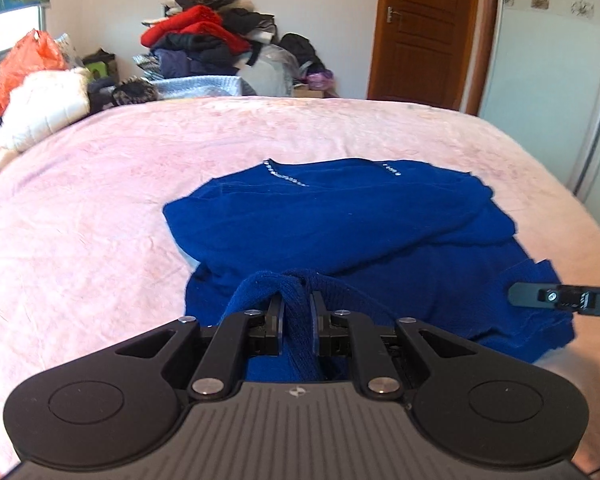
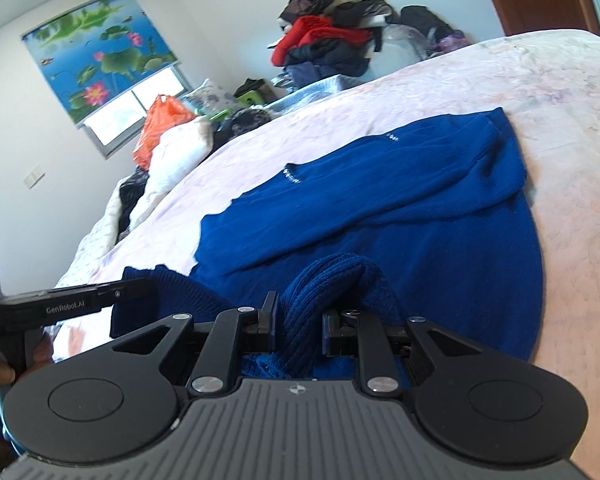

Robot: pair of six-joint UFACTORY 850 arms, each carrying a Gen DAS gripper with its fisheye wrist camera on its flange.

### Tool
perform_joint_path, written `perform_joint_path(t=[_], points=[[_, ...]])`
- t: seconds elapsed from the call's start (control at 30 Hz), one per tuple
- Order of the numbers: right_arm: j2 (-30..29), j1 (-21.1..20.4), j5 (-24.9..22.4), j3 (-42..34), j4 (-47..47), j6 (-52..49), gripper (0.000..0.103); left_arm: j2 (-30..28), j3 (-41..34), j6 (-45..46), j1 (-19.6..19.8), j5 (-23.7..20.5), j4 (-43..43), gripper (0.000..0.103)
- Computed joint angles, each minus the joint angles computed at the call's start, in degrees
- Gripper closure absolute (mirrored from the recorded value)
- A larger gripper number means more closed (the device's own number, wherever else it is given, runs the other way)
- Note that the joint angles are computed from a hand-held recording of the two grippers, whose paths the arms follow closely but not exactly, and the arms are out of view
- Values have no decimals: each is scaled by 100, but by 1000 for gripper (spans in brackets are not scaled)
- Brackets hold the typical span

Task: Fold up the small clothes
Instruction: 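Lift the hem with both grippers and fold it toward the collar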

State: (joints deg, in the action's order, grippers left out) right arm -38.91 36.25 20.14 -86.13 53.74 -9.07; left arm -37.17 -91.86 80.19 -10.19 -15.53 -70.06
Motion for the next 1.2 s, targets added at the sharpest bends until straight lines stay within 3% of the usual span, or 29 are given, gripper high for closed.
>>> perform_joint_path(t=[0.13,0.27,0.4,0.7,1.1,1.2], points=[[-119,-43,95,-137,63,57,80,-96,-70,-297,-135,412,337,91],[-224,-52,314,-236,240,54,80,-210,-185,-923,-216,643,931,91],[-301,-57,394,-299,259,198,80,-258,-215,-966,-267,819,1023,91],[-263,-72,553,-244,31,368,80,-325,-293,-1420,-308,970,1518,91],[-329,-125,642,-374,-94,449,80,-397,-480,-1090,-315,1022,1036,91],[-348,-137,616,-407,-101,445,80,-465,-587,-1697,-332,1040,1616,91]])
